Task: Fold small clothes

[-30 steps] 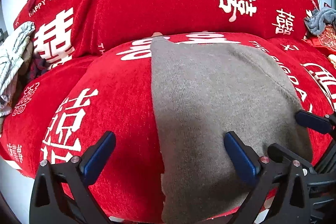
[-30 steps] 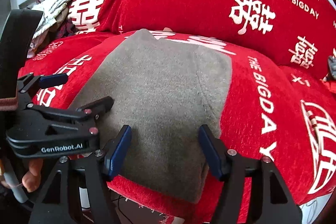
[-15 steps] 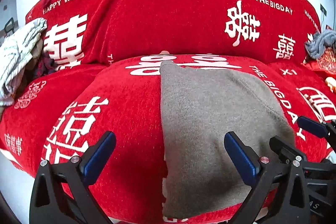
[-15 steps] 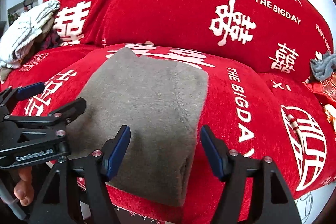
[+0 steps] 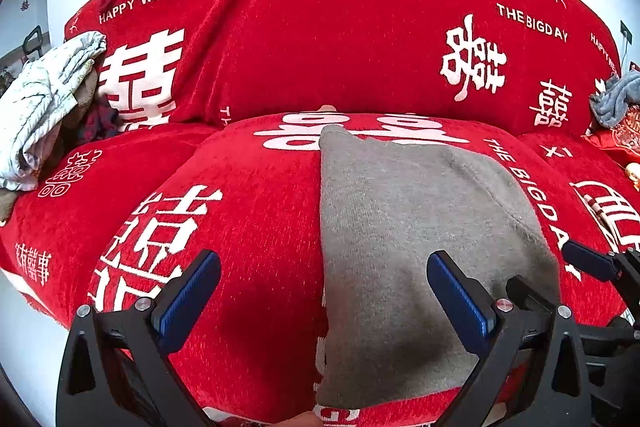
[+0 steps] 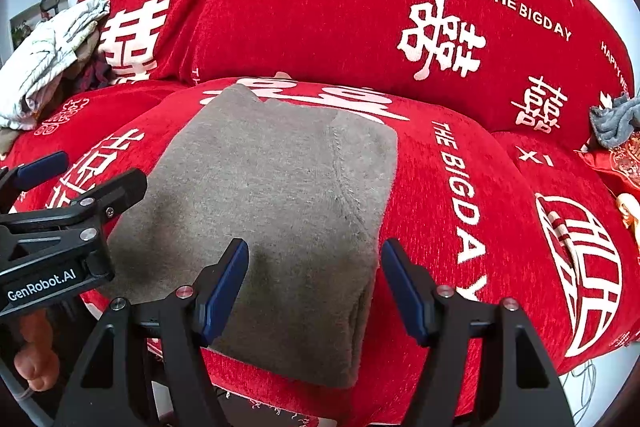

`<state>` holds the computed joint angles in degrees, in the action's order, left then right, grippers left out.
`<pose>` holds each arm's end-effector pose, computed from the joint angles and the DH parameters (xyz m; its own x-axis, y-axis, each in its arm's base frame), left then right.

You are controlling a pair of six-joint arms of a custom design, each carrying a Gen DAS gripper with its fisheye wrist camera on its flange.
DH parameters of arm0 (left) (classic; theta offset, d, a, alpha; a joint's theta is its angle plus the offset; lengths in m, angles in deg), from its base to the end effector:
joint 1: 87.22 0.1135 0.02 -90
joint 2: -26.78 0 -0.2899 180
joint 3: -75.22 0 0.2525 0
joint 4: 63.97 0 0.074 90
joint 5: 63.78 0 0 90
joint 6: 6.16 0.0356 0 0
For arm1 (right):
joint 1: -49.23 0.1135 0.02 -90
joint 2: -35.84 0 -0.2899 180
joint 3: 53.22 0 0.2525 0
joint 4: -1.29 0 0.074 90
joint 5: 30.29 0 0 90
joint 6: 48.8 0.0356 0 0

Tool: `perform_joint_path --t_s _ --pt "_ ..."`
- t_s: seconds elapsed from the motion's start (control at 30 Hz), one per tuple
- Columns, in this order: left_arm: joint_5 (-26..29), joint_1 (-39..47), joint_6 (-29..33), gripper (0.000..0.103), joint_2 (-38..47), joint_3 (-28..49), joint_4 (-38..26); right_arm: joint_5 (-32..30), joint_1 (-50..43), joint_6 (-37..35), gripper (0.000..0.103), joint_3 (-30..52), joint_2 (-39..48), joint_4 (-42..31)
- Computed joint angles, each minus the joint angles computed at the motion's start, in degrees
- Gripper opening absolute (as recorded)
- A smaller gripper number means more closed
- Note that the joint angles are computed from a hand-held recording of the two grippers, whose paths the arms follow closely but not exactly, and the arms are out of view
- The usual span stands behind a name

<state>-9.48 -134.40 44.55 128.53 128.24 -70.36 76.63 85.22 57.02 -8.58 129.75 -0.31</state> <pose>0.2222 -0.2092 0.1231 -0.6651 -0.0388 -0.7457 -0.0676 0.9977 0.0084 0.2267 0.1519 0.1276 -0.7166 -0.1981 -0.6687 -0.2268 0.9729 -0.0452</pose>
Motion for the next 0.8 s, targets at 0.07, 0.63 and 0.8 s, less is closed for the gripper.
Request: perform_joint_path --t_s 0.07,0.63,0.8 --pt "0.24 -0.04 0.26 0.103 -0.1 0.08 -0.04 0.16 0.23 -0.02 0.072 0.17 0.02 -0.2" --pt "-0.04 -0.49 -0.44 0.103 0.09 0.74 -1.34 0.6 0.76 0.2 0.072 0.31 0.06 -0.43" --pt "-0.73 -0.86 -0.6 0.103 0.03 0.78 -1.52 0.62 0.76 0.19 0.072 0.33 0.08 -0.46"
